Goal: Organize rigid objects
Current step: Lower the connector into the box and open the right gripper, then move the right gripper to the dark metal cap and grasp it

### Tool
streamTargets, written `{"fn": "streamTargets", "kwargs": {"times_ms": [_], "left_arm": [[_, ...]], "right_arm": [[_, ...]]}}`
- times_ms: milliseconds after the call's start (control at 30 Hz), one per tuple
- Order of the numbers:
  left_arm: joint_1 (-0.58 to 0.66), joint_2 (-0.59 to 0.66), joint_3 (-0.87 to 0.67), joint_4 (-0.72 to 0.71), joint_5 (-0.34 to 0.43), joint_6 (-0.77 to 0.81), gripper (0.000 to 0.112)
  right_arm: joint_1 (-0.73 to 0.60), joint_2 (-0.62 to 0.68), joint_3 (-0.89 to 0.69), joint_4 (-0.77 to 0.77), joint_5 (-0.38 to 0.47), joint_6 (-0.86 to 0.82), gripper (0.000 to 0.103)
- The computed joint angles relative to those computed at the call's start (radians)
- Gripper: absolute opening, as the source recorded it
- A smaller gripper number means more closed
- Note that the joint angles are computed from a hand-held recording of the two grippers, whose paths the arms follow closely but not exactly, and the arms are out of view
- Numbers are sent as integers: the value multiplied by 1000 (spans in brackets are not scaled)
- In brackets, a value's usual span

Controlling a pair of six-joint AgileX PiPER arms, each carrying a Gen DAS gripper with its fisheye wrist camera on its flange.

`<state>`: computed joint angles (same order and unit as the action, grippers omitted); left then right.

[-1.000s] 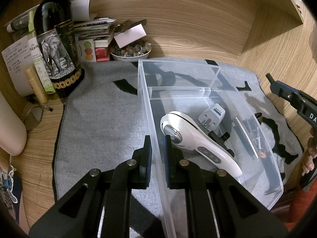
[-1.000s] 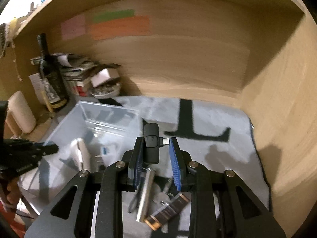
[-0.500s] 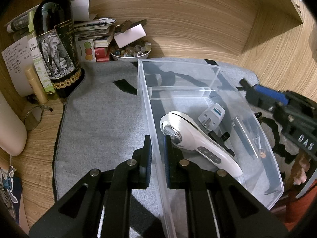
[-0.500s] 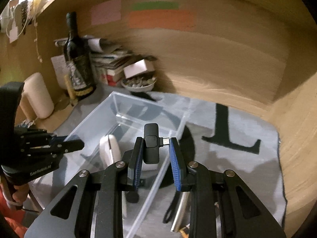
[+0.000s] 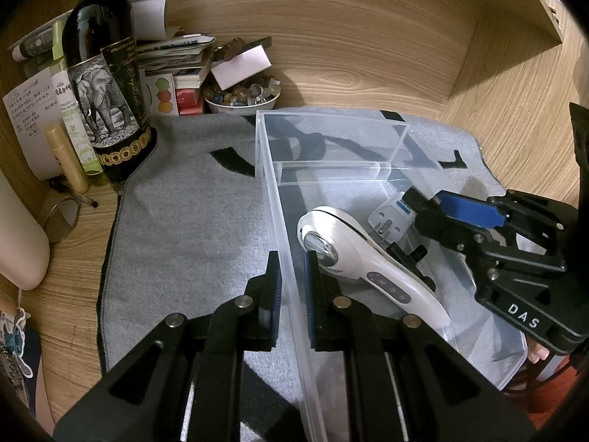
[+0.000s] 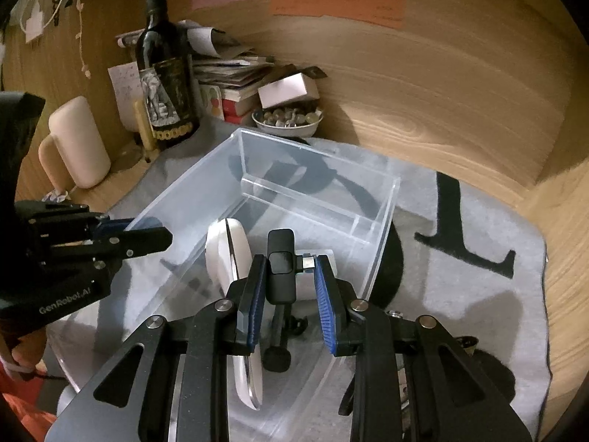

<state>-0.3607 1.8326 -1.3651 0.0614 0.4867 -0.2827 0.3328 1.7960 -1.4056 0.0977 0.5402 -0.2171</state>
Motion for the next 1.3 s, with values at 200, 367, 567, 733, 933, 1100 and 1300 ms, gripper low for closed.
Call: {"fn": "streamTargets", "kwargs": {"times_ms": [200,367,567,733,933,1100,1300], "left_arm": [[-1,0,-1,1,1,-2,10],[-2,0,-2,3,2,-4,10],[-2,0,-1,3,1,-4,10],[-2,0,0,3,0,-4,10],[-3,-1,1,5,-1,-7,10],[-5,5,-9,9,2,-14,10],[-6,2,-5,9,1,-14,10]], "right_arm": [[2,-7,3,-4,2,3,30],[-11,-26,14,10,-10,-3,33],[-35,-75,51,2,-47,26,44],[-75,-123,96,-41,-68,97,44],[-142,-175,152,-159,-76,235,44],[-188,-190,182,-261,-53,341,45],[-238,-181,224,-279,-14,374,45]]}}
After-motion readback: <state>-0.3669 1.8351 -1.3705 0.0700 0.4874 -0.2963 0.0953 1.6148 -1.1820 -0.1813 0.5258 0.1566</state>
